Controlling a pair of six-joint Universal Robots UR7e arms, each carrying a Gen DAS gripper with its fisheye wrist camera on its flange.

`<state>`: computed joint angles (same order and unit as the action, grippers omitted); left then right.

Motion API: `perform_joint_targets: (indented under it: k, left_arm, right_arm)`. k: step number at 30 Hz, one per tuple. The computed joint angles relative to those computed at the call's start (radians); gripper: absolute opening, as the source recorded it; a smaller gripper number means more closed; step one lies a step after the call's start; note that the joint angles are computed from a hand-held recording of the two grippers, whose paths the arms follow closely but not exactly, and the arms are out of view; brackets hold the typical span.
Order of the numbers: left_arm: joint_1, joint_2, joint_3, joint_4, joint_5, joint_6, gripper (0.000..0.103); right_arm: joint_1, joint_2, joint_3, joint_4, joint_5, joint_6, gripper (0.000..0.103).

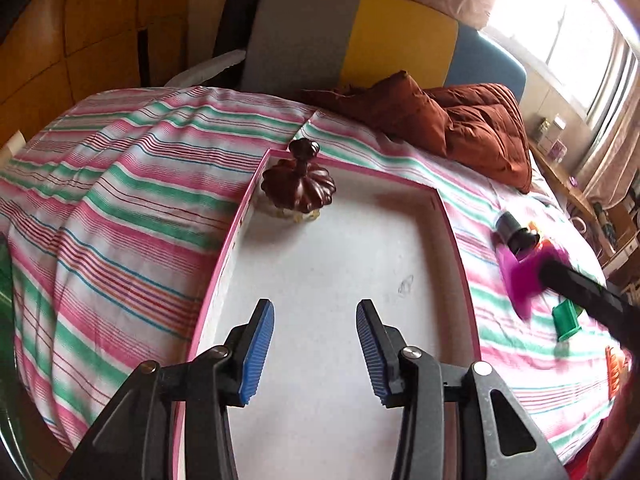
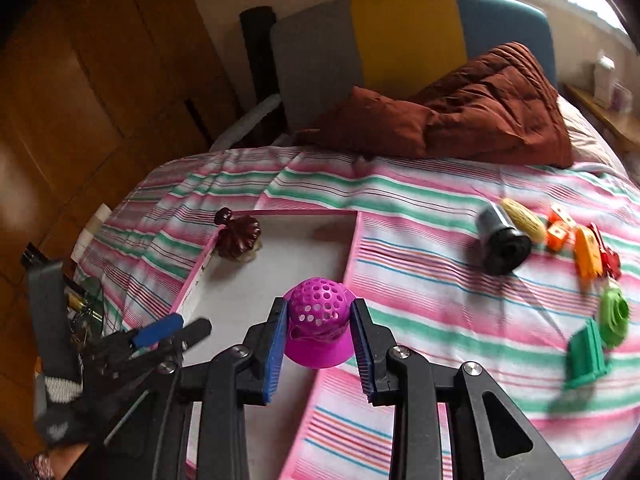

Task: Organize rigid objects
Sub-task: 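Carry the brown knob into the white tray and open the left gripper, then lower the magenta cup into the tray beside the knob, open right gripper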

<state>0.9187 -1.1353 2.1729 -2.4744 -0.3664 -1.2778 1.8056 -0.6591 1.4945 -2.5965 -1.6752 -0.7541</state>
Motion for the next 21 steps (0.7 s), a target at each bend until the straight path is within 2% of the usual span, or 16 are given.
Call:
perform_joint_targets:
  k: [9, 13, 21]
  left_arm:
    - [-0.017, -0.017, 0.001, 0.158, -0.005, -0.127, 0.043]
    - [-0.018, -0.022, 0.004, 0.171, -0.006, -0.133, 0.043]
    - [-0.013, -0.027, 0.004, 0.185, -0.014, -0.152, 0.043]
  right_arm:
    - [0.048, 0.125, -0.108, 0.012, -0.042, -0.007, 0.031]
    - [0.056, 0.173, -0.161, 0.044, -0.053, 0.025, 0.031]
    - [0.091, 0.266, -0.252, 0.037, -0.095, 0.018, 0.031]
